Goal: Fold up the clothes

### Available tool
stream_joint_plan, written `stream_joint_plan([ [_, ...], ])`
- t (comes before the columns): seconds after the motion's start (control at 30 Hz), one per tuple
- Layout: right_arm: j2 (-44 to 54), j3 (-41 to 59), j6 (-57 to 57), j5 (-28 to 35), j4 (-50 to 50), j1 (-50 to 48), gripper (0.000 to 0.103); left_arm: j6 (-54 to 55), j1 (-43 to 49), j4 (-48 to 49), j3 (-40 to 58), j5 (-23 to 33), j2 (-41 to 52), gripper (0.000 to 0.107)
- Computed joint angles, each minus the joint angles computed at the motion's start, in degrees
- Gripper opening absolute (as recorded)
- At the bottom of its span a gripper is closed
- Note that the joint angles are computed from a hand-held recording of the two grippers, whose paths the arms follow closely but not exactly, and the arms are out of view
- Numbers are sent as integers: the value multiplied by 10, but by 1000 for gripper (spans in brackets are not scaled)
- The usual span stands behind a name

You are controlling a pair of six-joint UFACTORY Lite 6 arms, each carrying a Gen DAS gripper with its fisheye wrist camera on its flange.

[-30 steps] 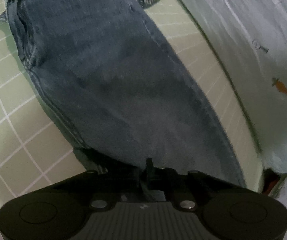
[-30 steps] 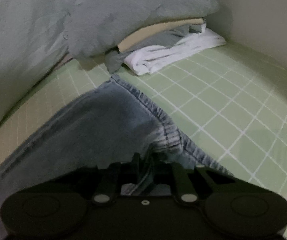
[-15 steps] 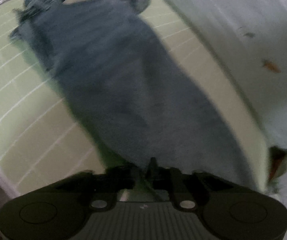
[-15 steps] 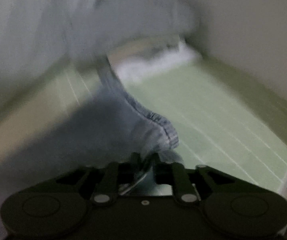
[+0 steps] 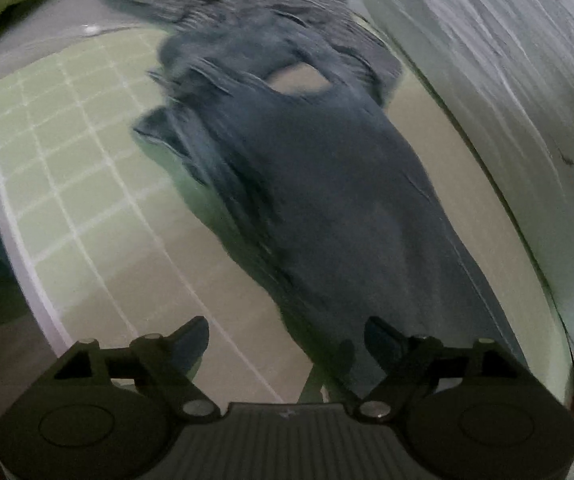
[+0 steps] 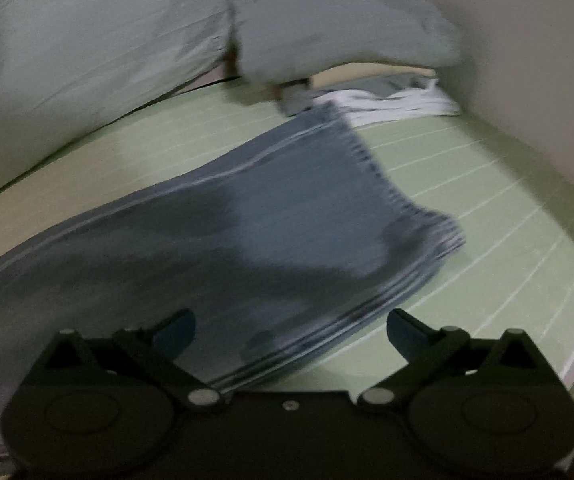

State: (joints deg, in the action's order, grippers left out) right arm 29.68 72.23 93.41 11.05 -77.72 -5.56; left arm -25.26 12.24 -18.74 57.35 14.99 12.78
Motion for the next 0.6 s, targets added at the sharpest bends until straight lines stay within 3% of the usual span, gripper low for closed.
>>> stream_joint_plan([
  [0.27,38,43,3,64,87,121,103,222,134,-156,100,35,88,88],
  [0.6,81,124,0,167,195,234,103,329,208,-190,353,119,284,96],
])
